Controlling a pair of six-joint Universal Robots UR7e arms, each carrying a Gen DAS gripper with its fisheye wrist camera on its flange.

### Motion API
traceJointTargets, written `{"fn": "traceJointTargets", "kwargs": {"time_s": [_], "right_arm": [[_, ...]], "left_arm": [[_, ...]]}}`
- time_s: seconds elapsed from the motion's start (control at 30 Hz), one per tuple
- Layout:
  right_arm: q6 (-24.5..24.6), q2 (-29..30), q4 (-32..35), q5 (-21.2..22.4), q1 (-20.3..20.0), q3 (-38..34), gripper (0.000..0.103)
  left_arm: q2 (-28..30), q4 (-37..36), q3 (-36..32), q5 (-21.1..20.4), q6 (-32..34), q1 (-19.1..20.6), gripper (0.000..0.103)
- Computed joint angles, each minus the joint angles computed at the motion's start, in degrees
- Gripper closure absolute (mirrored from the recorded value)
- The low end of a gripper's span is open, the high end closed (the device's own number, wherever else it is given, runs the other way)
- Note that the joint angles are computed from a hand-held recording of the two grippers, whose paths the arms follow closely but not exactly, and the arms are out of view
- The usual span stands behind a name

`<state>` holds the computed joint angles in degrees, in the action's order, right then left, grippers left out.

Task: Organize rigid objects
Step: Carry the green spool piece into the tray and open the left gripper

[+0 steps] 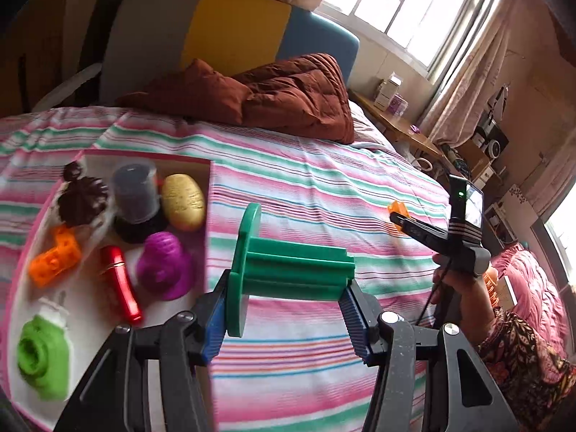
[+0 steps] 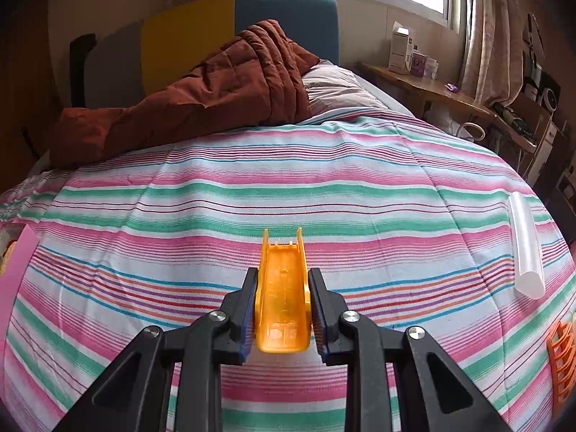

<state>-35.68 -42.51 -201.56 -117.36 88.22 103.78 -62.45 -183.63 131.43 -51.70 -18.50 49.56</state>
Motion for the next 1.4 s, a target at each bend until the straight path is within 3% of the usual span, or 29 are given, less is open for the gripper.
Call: {"fn": "traceJointTargets", "kwargs": {"time_s": [0.1, 0.33, 0.7, 0.77, 0.83, 1.0, 1.13, 1.23, 1.4], "right_arm": [[2.1, -1.6, 0.9, 1.5, 0.6, 2.7, 0.077], [0.0, -2.7, -1.1, 4.1, 4.4, 7.4, 0.077], [7.1, -6.0, 1.1, 11.7, 9.8, 14.4, 0.077], [8.0, -6.0, 1.5, 12.7, 10.6, 15.5, 0.077], [8.6, -5.9, 2.0, 13.6, 11.2, 16.4, 0.077], [9.8, -6.1, 4.7, 16.1, 12.7, 18.9, 0.077], [10.2, -6.0, 8.4, 17.6, 13.7, 19.9, 0.077], [9.8, -5.3, 9.9, 17.7, 14.6, 20.2, 0.077], [9.4, -4.5, 13.4, 18.7, 15.8, 19.9, 0.077]], "left_arm": [[-3.8, 0.0, 3.4, 1.6, -0.8, -0.1, 0.046], [-9.2, 0.2, 8.9, 4.0, -3.1, 1.0, 0.046], [-10.4, 5.6, 10.5, 8.5, -5.3, 2.4, 0.046], [-9.8, 4.9, 10.6, 9.5, -4.9, 2.5, 0.041], [-9.3, 1.8, 11.2, 10.1, -3.5, 1.9, 0.02], [-9.7, -5.0, 14.6, 14.2, -0.6, -2.6, 0.008], [-12.8, -5.9, 17.0, 18.7, -4.1, -5.2, 0.0], [-16.2, -1.9, 17.6, 20.9, -9.2, -5.7, 0.0], [-22.0, 13.9, 16.7, 25.9, -20.0, -6.1, 0.0]]}}
